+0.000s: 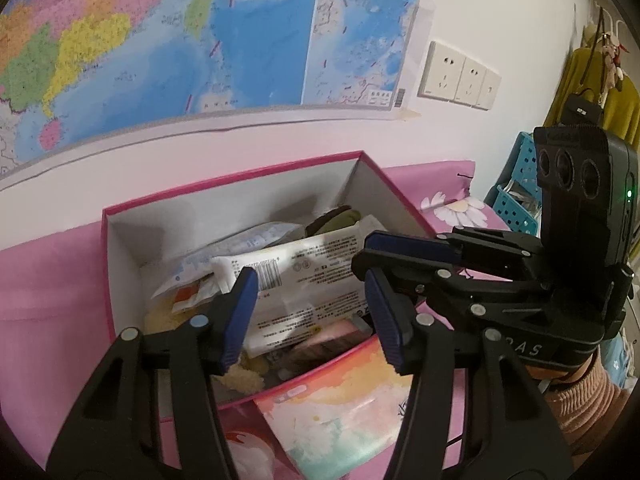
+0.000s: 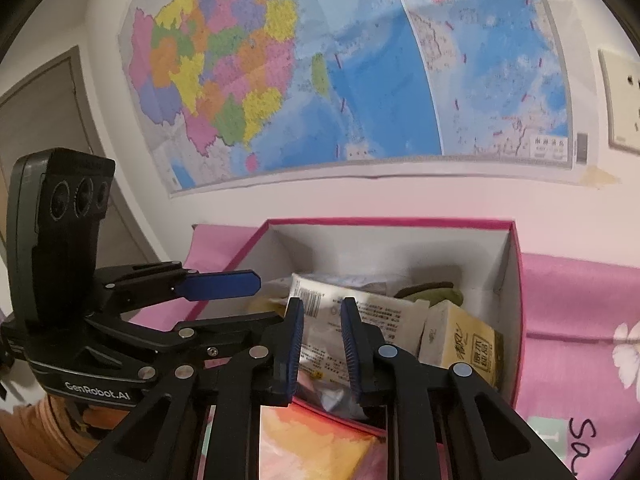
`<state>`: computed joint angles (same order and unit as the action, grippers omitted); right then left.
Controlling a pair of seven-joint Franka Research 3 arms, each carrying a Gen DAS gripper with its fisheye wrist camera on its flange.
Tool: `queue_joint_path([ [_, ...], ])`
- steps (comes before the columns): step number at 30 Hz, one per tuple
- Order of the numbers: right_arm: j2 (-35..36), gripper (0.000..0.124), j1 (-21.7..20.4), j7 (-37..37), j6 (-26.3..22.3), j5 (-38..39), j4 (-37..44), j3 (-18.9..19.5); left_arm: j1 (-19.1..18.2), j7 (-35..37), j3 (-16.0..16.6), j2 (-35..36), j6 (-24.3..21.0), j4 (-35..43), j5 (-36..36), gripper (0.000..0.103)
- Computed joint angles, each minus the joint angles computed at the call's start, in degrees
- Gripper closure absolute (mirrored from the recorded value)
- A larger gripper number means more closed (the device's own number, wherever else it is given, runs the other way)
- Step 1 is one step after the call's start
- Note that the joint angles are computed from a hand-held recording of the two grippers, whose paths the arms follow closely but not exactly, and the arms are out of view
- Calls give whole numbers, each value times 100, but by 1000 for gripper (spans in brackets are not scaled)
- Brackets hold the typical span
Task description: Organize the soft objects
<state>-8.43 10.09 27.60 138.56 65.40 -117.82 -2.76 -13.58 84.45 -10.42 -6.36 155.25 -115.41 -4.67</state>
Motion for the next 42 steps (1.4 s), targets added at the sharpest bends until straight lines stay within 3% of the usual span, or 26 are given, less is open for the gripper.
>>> queue_joint_path([
  [10, -252, 100, -53, 158, 18, -26, -272, -60, 24, -454, -33, -395, 307, -481, 402, 42],
  [14, -644, 79, -7, 22, 184, 26, -657, -115, 126, -990, -138, -783, 548, -874, 933, 32],
  [16, -937, 72, 33, -61, 422, 19, -950, -110, 311, -1533, -304, -1067, 724, -1143, 1441, 16],
  [19, -1330, 51, 148, -173, 816, -14, -1351, -110, 567, -2242, -476, -1523, 1031, -1597, 2037, 1],
  [21, -1666, 40, 250, -297, 1192, -41, -1711, -89, 743, -2657, -598, -1836, 1128, -1884, 2384, 1],
  [23, -1966, 36, 358, -333, 1610, -105, -2065, -52, 906, -3024, -732, -2100, 1039, -2089, 2675, 1],
  [28, -2381, 30, 621, -49, 2008, -407, -2639, -74, 742, -3536, -660, -2419, 610, -2471, 2741, 1],
  [35, -2767, 30, 986, 423, 2291, -846, -3149, -218, 617, -4104, -738, -2677, 136, -2775, 2937, 1],
  [42, -3022, 30, 1198, 816, 2354, -1287, -3414, -312, 491, -4440, -836, -2843, 39, -2948, 3146, 1],
])
